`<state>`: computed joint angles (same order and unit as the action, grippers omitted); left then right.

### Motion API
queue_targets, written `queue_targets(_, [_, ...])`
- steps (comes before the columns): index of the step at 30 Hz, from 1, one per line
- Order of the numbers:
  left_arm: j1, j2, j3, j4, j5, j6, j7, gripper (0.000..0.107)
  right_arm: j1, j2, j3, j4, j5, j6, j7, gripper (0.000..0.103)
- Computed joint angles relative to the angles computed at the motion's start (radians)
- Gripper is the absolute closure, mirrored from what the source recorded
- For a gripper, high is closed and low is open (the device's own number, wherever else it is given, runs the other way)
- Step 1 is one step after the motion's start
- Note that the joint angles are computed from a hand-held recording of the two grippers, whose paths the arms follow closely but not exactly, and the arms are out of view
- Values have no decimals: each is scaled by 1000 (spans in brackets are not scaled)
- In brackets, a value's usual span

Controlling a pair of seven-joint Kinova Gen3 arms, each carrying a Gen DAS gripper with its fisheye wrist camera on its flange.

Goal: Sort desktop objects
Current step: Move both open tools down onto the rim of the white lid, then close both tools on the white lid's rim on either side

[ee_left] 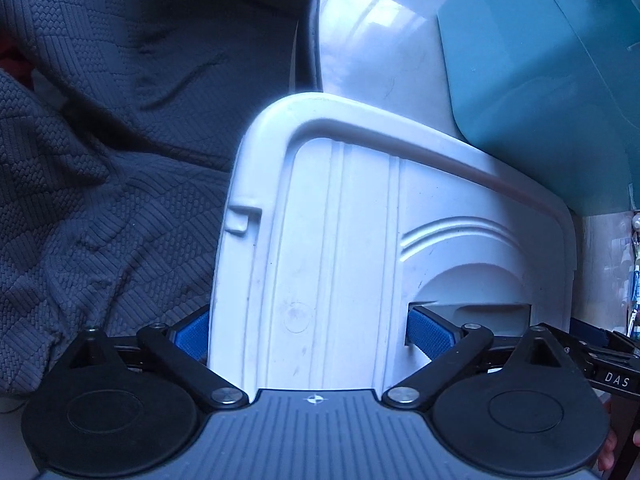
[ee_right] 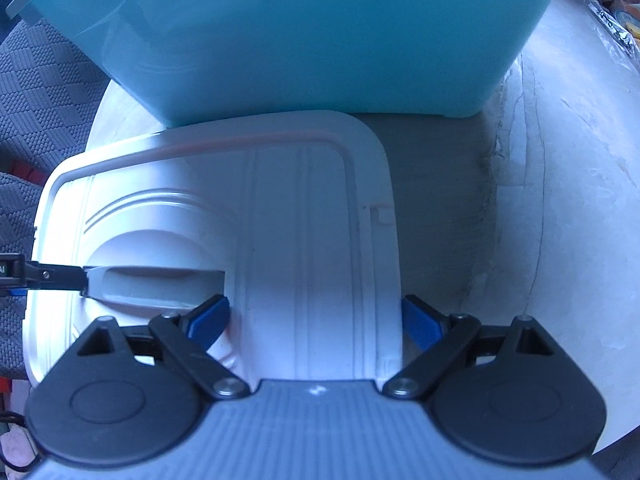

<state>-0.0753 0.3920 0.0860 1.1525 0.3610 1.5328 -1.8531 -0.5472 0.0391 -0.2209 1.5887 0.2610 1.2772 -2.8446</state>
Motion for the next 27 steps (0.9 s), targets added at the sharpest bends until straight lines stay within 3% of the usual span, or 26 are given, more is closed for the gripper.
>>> queue_targets(10, [-98,14,10,81,137,-17,-128,4,12,-34,-4,36,-12,-7,3,10])
queue_targets(14, [-112,12,-2,86,127,-34,-174,5,26,-34,-2,34,-12,-3,5,10])
queue_targets(24, [-146,68,3,36,133,-3,-240,5,113,-93,35,92,-192,-168,136,10])
queue_targets(27, [-147,66,4,40,136,-7,-244,5,120,-71,17,73,-192,-171,142,10])
